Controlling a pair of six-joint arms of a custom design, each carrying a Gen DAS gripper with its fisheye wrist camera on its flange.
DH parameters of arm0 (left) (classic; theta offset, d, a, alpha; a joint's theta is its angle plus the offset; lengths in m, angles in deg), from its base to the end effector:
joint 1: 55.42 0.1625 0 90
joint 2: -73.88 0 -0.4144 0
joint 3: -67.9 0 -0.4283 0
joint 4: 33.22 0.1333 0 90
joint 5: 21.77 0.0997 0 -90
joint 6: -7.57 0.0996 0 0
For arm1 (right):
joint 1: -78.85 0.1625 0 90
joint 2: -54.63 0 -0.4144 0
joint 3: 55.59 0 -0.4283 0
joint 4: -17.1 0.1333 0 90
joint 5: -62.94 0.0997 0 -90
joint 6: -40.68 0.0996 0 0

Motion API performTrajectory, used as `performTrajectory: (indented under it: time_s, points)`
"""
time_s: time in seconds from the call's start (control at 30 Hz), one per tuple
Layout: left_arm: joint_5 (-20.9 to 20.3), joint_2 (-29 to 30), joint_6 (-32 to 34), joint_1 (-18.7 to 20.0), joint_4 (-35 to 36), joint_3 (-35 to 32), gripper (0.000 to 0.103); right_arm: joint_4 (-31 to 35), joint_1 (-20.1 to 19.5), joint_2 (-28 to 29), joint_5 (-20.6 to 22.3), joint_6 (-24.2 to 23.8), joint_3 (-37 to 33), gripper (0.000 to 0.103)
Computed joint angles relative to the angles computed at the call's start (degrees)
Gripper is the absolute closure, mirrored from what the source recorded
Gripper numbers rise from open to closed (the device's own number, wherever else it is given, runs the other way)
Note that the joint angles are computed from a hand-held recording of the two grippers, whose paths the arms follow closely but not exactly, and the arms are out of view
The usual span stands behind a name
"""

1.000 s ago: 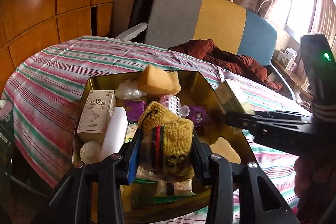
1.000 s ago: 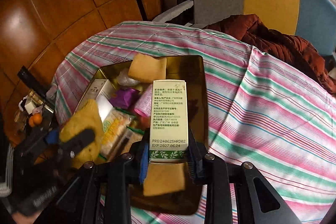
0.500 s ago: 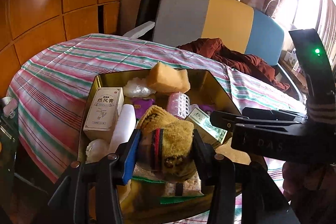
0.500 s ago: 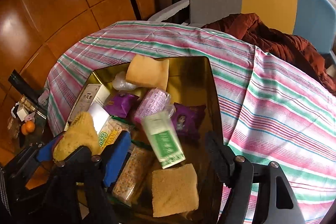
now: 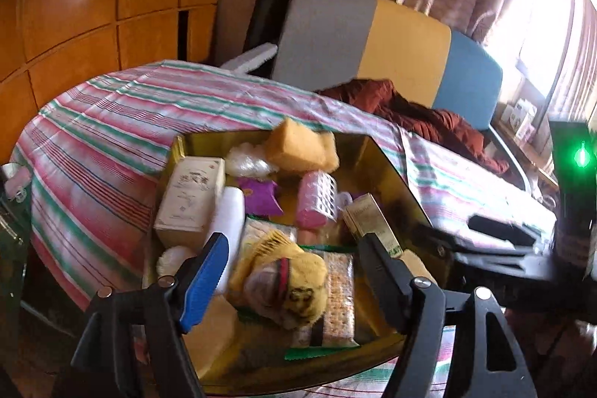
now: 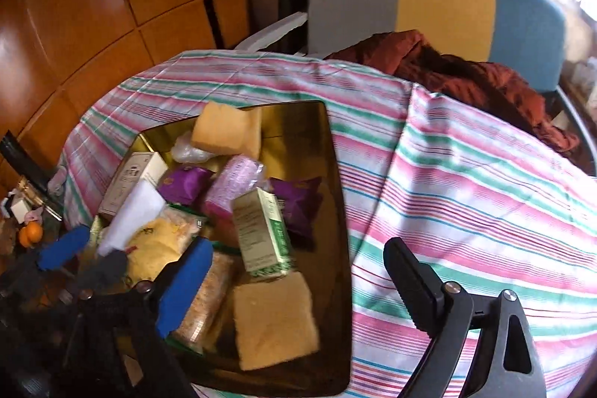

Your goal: Organize objects

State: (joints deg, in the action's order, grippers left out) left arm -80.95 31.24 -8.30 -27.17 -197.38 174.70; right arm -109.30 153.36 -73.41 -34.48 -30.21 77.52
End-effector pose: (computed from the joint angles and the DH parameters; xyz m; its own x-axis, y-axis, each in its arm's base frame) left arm -0.4453 -0.4485 -0.0092 -0.7036 0.5597 -0.4378 0.7019 0.6437 -0.3050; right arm 0.0339 -0.3288 0.4185 -0.5225 -0.6699 0.5274 -0.8113 0.5809 -0.0660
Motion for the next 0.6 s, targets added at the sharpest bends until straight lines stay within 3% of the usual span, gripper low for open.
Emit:
performTrajectory:
  time_s: [0.17,0.3,0.37,0.5,0.6]
  points:
    - [3.92,-2.62,-1.04,-0.81,0.47,2.04,0.021,0.31,-3.18,-4.14,2.41,-1.62,1.31,0.000]
    - [8.77,-5.01,-4.73,-2.33,0.33,5.06,0.021,-0.44,-7.32,-9.17,6.10,-3.42,3.28,0.000]
    - [9.84,-5.88,-7.23,-2.92,0.97,6.11,0.021,0.16,-9.59,-11.58,8.52,-5.49,3.83,0.000]
    - [16.66,-5.66,-15.41,-5.18,8.26,6.07,0.021,2.66,-13.89,-17.04,13.87,-11.91,4.82,0.000]
    - [16.88,-5.69,-17.33,-5.93,11.06,5.66,0.022,6.21,-16.14,-19.42,16.57,-14.86,4.53,0.000]
